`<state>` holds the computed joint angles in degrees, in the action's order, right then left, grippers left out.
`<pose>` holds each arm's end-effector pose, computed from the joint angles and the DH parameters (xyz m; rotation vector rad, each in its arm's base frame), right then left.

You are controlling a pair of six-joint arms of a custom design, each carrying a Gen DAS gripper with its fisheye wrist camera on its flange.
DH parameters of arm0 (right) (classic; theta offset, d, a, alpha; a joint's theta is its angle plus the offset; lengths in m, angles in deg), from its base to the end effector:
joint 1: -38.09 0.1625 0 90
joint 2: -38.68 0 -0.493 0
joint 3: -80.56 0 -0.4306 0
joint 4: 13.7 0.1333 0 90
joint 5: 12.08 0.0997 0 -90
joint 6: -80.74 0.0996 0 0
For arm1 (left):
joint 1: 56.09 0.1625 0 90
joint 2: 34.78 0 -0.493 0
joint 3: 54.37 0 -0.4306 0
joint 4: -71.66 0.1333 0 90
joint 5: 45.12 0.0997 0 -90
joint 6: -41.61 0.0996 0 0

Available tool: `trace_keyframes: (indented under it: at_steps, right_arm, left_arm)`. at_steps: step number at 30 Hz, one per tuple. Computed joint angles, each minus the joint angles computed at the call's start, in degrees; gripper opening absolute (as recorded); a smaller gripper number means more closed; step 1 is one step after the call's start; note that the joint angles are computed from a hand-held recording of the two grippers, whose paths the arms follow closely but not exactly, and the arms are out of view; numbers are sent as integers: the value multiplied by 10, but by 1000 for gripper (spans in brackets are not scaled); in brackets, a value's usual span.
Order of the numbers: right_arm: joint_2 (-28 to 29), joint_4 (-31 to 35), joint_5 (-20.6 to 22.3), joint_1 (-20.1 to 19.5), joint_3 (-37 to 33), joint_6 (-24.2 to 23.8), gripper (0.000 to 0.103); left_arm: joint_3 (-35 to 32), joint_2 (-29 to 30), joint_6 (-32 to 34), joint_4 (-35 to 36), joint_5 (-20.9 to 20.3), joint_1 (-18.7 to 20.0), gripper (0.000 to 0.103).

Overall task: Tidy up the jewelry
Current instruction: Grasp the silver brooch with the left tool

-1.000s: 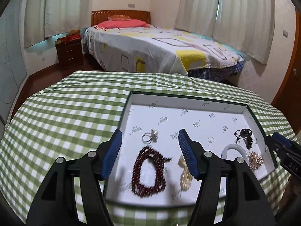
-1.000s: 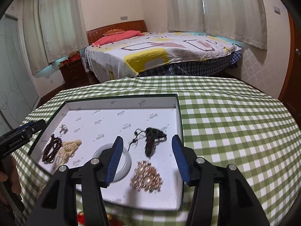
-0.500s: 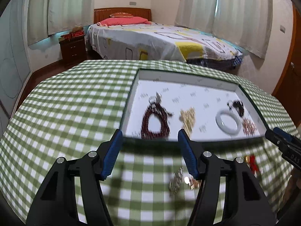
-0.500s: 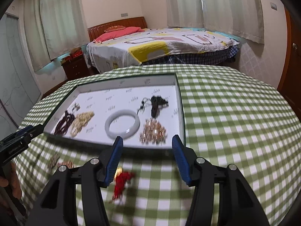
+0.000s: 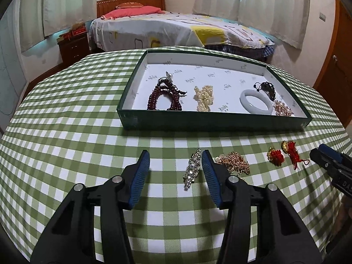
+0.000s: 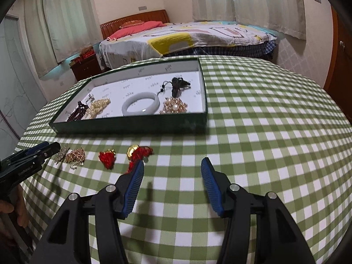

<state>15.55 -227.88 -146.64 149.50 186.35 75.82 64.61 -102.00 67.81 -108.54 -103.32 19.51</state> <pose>0.2890 -0.5634 -0.0580 0.1754 -2.3133 0.9947 0.0337 -0.6159 0.2745 0.6149 2.3559 -0.7693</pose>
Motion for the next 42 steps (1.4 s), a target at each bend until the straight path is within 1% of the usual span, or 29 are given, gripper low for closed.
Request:
trace_keyframes:
  at_steps: [11,19,25,31,34,36,38,42]
  right_arm:
    - [3,-5,3,0,5,2,54]
    - [3,-5,3,0,6,3,54]
    - [4,-5,3,0,5,3,54]
    - [3,-4,3,0,5,3,54]
    - [3,-4,3,0,6,3,54]
    - [4,-5,3,0,5,3,54]
    - [4,-6,3,0,5,3,54]
    - [4,-4,2,0,4,4,54]
  left_arm:
    - [-10,8,0,29,5,-1,43]
    - [-21,9,-18,57,6,4,41]
    - [-17,7,-15,54,7,5,35]
    - [-13,1,-10,61,-3,7,29]
    - [-13,1,-5,65,-6,5,24]
    - [-13,0,-6,67,-8,5,17]
    - [-14,0,-9,68,-8,6,14]
    - [-14,-1,-9,69,-9,6,13]
